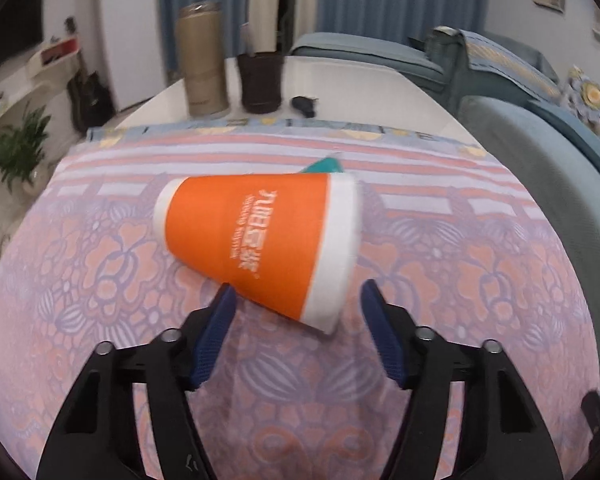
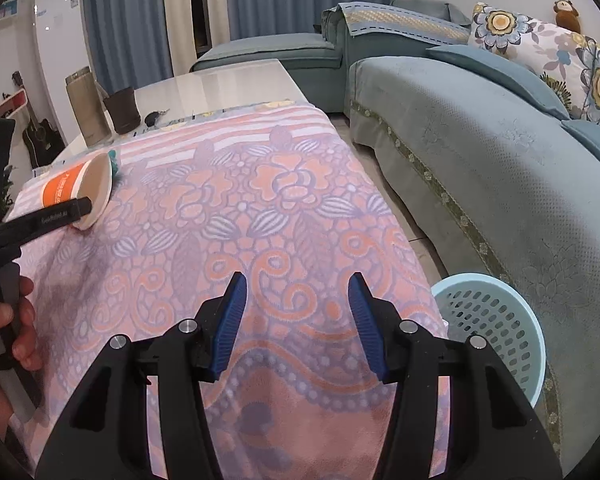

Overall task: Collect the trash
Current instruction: 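Grasp the orange paper cup rim with the left gripper while the right grasps the teal pouch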

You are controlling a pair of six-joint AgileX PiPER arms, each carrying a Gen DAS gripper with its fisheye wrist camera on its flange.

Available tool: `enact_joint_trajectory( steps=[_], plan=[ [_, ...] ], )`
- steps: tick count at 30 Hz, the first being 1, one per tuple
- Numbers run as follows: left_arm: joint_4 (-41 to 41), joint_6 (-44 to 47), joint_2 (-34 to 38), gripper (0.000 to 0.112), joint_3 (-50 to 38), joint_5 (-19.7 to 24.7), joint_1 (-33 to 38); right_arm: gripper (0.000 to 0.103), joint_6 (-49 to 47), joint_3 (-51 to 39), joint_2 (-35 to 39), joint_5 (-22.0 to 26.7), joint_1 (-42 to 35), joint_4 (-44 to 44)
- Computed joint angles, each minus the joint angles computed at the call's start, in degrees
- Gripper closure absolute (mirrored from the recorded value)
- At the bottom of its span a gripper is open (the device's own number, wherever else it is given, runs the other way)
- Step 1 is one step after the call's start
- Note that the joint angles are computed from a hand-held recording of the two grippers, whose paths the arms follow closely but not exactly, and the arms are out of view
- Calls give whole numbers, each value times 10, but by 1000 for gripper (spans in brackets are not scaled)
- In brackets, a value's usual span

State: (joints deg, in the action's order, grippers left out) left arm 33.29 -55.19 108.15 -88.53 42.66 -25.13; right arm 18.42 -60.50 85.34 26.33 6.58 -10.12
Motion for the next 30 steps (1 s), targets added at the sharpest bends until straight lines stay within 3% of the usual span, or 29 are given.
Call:
enact_joint_trajectory(
  steps=[3, 10, 12, 16, 18, 21, 24, 30],
  plan=[
    [-14, -5, -21, 75, 36, -35, 17, 54, 37, -4, -1, 12, 20, -44],
    [-25, -3, -72, 86, 114, -114, 73, 54, -11, -44, 7, 44, 48, 9],
    [-69, 46, -75, 99, 117, -131, 97, 54, -29, -72, 15, 60, 63, 21],
    [-177, 141, -91, 109, 140, -174, 148, 54, -77, -149, 53, 86, 87, 68],
    [-193, 153, -108, 111, 164, -201, 167, 54, -94, -203, 88, 96, 102, 87],
    [-122, 84, -134, 111, 210, -246, 177, 54, -76, -280, 147, 112, 130, 67],
    [-150, 101, -145, 111, 234, -286, 190, 53, -76, -383, 229, 141, 150, 69],
    [-77, 26, -157, 111, 249, -303, 185, 40, -76, -621, 399, 219, 165, 93]
  ],
)
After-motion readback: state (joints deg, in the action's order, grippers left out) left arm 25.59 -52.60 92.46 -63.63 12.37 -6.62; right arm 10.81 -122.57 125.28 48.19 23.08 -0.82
